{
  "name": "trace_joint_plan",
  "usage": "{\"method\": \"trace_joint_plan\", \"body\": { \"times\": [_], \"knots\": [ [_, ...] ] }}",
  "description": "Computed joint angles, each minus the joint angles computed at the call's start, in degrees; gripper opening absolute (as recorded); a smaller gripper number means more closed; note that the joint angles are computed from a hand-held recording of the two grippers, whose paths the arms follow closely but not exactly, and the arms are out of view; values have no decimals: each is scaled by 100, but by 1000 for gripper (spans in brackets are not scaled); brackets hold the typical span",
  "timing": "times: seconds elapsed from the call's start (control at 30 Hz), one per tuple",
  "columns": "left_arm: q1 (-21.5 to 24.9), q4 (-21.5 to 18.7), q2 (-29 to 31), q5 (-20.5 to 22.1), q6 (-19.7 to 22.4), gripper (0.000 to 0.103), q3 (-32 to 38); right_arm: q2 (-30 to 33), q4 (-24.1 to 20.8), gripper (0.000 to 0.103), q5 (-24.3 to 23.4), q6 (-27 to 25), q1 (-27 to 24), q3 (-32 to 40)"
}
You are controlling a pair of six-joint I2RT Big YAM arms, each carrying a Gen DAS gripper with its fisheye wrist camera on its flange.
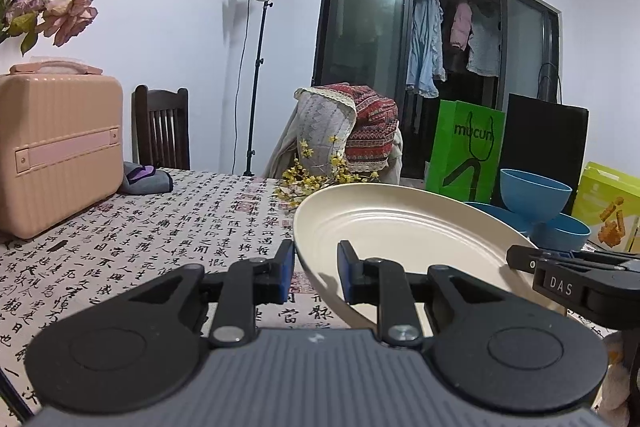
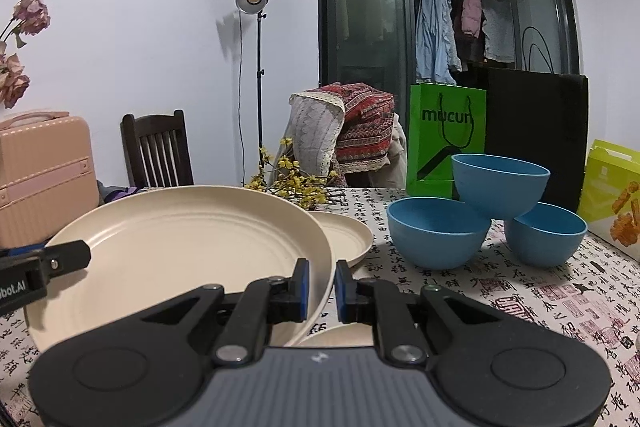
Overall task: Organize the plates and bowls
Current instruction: 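Carry the held cream plates further toward the blue bowls with both grippers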
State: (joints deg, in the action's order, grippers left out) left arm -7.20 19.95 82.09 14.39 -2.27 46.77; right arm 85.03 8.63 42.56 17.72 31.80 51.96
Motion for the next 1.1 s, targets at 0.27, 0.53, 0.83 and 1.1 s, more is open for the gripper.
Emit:
{"method": "trace_joint_plan", "body": {
  "times": [0.27, 0.53, 0.83, 1.1],
  "knots": [
    [-89, 119, -39, 24, 19, 23, -95, -138, 93, 13, 143, 0, 7, -191],
    [-156, 117, -60, 21, 8, 23, -113, -240, 172, 13, 283, -111, 34, -299],
    [-276, 100, -55, -12, 51, 23, -104, -400, 183, 13, 367, -82, 20, -456],
    [-423, 120, -75, -73, 102, 23, -132, -575, 174, 13, 415, -30, -26, -633]
  ]
}}
